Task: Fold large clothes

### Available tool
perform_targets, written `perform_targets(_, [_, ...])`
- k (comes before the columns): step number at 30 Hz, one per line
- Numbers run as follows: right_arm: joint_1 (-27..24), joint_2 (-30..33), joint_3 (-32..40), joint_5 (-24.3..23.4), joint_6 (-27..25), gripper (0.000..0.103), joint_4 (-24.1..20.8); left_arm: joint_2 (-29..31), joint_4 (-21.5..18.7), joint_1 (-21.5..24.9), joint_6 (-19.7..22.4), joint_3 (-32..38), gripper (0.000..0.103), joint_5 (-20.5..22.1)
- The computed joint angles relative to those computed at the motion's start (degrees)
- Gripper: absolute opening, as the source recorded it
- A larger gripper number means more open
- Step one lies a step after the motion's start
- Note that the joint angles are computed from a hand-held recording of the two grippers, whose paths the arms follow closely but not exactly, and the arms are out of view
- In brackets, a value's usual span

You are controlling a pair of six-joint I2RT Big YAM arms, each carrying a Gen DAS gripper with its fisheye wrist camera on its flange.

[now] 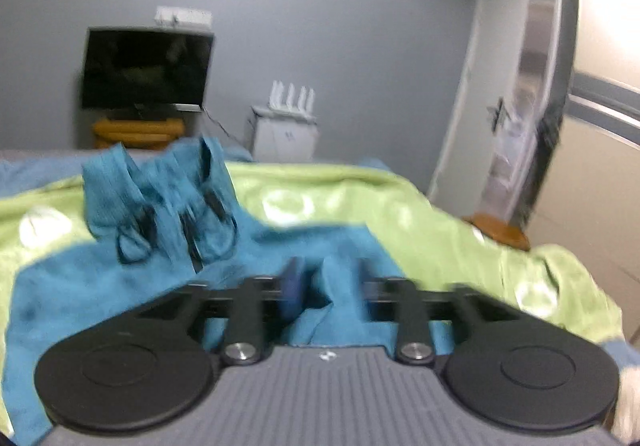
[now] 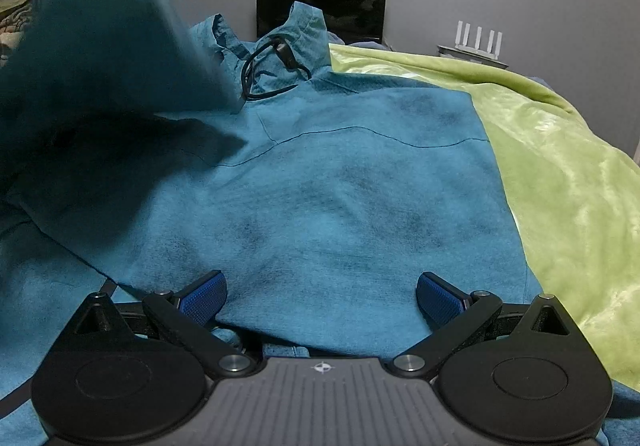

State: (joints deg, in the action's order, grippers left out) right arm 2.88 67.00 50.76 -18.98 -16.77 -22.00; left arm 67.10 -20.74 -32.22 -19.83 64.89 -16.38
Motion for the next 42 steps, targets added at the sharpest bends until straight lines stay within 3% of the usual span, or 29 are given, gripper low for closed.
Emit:
perform_targets(1, [0.01, 0.05, 0.03, -0.02, -0.03, 0.103, -0.04, -0.52, 0.51, -0.52, 0.14, -0.89, 0.082, -1.34])
perform_targets(2, [0.01, 0.12, 0.09, -0.04, -0.08, 0.103, -0.11, -1.73, 1.76, -0.38, 0.61, -2.44, 0.091, -2.87])
perform_targets(3, [0.01, 0.18, 0.15, -0.06, -0.13, 0.103, -0.15, -2.77, 2.36, -0.08, 0.63, -3.57, 0.094, -3.68])
perform_targets(6, [-0.01, 0.01, 0.04, -0.12, -0.21, 0.103, 0.1, -5.41, -0.19, 2.93, -1.06, -5.35, 0.095, -4.97])
perform_targets(8, [-0.22, -0.74, -0.59, -0.84, -0.37, 0.102, 1.11, -7.87, -4.4, 6.07, -1.5, -6.79, 0.095, -7.1])
perform_targets(12, [-0.79, -3.95, -2.1, -6.26, -2.36, 0.1, 2.98, -8.15, -10.78, 10.93, -6.14, -9.56, 0.095, -10.56])
perform_targets(14, [-0.34, -5.95, -2.52, -9.8, -5.36, 0.098, 3.25, -8.44, -12.56, 13.6, -9.24, -11.41, 0.095, -8.85])
perform_targets(16, [1.17, -7.68, -2.51, -11.58, -9.71, 0.096, 3.66, -7.66, -13.47, 15.39, -10.05, -12.34, 0.095, -7.82])
perform_targets(18, [3.57, -8.87, -2.06, -12.03, -15.11, 0.095, 3.4, -6.23, -16.78, 16.39, -11.83, -11.33, 0.095, -7.82])
perform_targets(20, [7.39, -8.83, -0.68, -9.4, -21.27, 0.092, 0.76, -6.13, -17.62, 16.24, -12.25, -11.27, 0.095, -8.49])
perform_targets(24, [15.34, -6.34, 1.1, -1.73, -30.12, 0.081, -2.83, -6.91, -20.44, 14.01, -11.16, -11.37, 0.095, -13.79])
perform_targets(27, [20.28, -4.73, 0.26, 4.7, -34.46, 0.069, -2.3, -7.05, -20.37, 13.67, -9.01, -11.09, 0.095, -12.35])
perform_targets(30, [23.28, -3.86, -2.15, 10.36, -39.26, 0.064, 1.39, -6.46, -21.37, 13.22, -8.22, -10.47, 0.095, -12.87])
perform_targets(32, [23.71, -4.24, -4.97, 12.28, -41.89, 0.036, 7.04, -6.57, -21.91, 13.09, -8.06, -10.43, 0.095, -12.36])
perform_targets(33, [23.58, -4.72, -6.08, 13.01, -41.23, 0.016, 9.63, -6.59, -21.85, 13.21, -7.92, -10.48, 0.095, -12.12])
perform_targets(34, [22.45, -5.21, -6.17, 11.54, -38.29, 0.011, 10.28, -6.63, -21.64, 13.28, -7.9, -10.58, 0.095, -11.94])
perform_targets(39, [13.4, -6.57, -4.48, 4.81, -15.4, 0.009, 12.62, -6.89, -21.32, 13.47, -8.4, -10.81, 0.095, -11.54])
perform_targets(42, [6.18, -4.94, -1.61, 2.05, 1.39, 0.012, 9.88, -6.57, -21.81, 13.43, -8.5, -10.59, 0.095, -11.69])
